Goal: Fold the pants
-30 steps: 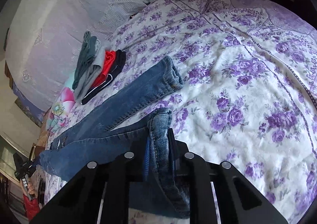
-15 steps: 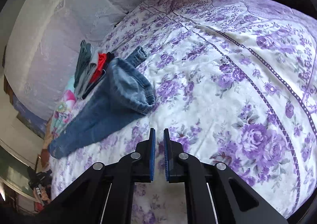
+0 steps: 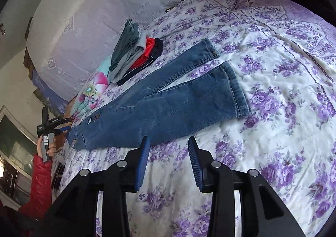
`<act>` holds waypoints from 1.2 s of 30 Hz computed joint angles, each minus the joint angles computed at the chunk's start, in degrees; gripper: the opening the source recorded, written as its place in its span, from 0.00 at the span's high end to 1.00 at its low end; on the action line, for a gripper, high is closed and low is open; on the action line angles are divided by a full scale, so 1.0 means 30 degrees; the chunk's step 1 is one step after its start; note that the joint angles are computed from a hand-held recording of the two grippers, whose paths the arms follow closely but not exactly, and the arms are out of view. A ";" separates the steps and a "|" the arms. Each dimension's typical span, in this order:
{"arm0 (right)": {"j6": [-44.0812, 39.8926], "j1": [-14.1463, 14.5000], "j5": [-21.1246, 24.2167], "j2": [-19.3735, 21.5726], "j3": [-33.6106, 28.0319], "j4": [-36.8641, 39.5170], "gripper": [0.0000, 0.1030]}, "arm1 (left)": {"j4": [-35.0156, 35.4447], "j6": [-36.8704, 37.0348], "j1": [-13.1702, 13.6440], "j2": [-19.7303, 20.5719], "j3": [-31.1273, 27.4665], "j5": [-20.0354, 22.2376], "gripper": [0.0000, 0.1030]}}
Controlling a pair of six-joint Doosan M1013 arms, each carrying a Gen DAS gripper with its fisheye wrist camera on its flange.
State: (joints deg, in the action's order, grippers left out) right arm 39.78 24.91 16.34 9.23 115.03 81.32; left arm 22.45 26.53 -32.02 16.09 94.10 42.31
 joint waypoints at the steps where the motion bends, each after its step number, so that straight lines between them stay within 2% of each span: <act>1: 0.0770 0.0057 -0.0171 0.0015 -0.0048 -0.0950 0.61 | -0.0608 0.0349 0.0222 0.0233 -0.0234 0.0423 0.34; 4: 0.2634 0.0303 -0.0501 0.0080 -0.0414 -0.3470 0.61 | -0.0957 0.0940 0.0338 0.0615 -0.0445 0.1851 0.46; 6: 0.2706 0.0406 -0.0305 0.0185 -0.0785 -0.3952 0.60 | -0.1093 0.0845 0.0268 0.0265 0.0255 0.1659 0.47; 9: 0.3348 0.0740 0.0134 0.0608 -0.1744 -0.5557 0.56 | -0.0936 -0.0160 -0.0102 -0.1085 0.2409 0.0016 0.45; 12: 0.3425 0.1090 0.1252 0.1507 -0.3250 -0.6684 0.56 | -0.0524 -0.1950 -0.0492 -0.2008 0.4045 -0.1331 0.41; 15: 0.4126 0.1655 0.2924 0.2961 -0.5616 -0.9339 0.47 | 0.0127 -0.3472 -0.0668 -0.2544 0.5076 -0.2831 0.37; 17: 0.5402 0.2158 0.3925 0.4118 -0.7509 -1.2138 0.47 | 0.0450 -0.4109 -0.0740 -0.2694 0.5407 -0.3467 0.36; 20: 0.5763 0.2697 0.5890 0.5783 -1.0143 -1.4225 0.47 | 0.0564 -0.4821 -0.0730 -0.2851 0.5989 -0.4496 0.31; 21: 0.5729 0.2898 0.6629 0.6343 -1.1023 -1.4957 0.47 | -0.0363 -0.4352 -0.0538 -0.2905 0.6228 -0.5142 0.28; 23: 0.5335 0.3291 0.7744 0.7239 -1.2411 -1.6084 0.47 | -0.2741 -0.3066 -0.0044 -0.2979 0.6762 -0.6858 0.28; 25: 0.4878 0.3608 0.8720 0.7955 -1.3468 -1.6940 0.46 | -0.3779 -0.2524 0.0160 -0.3125 0.7197 -0.8045 0.28; 28: 0.3661 0.3608 1.0337 0.8698 -1.4414 -1.6049 0.46 | -0.2577 -0.3274 -0.0104 -0.3195 0.7015 -0.7508 0.28; 31: 0.3236 0.3714 1.0853 0.8902 -1.4522 -1.5594 0.48 | -0.0201 -0.5169 -0.0529 -0.3433 0.6693 -0.6530 0.30; 33: 0.2913 0.3944 0.9858 0.8416 -1.3747 -1.5546 0.69 | 0.1980 -0.6955 -0.0819 -0.3786 0.6632 -0.5881 0.29; 35: 0.3183 0.4266 0.8782 0.7619 -1.2639 -1.6122 0.82 | 0.4516 -0.9028 -0.1255 -0.4146 0.6469 -0.4827 0.29; 36: 0.3161 0.4459 0.8307 0.7144 -1.1970 -1.6386 0.85 | 0.5402 -0.9700 -0.1433 -0.4265 0.6372 -0.4345 0.28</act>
State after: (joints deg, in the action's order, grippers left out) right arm 49.26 38.29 41.26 30.66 79.11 32.16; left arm 38.66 -2.57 -36.32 3.30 113.22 29.27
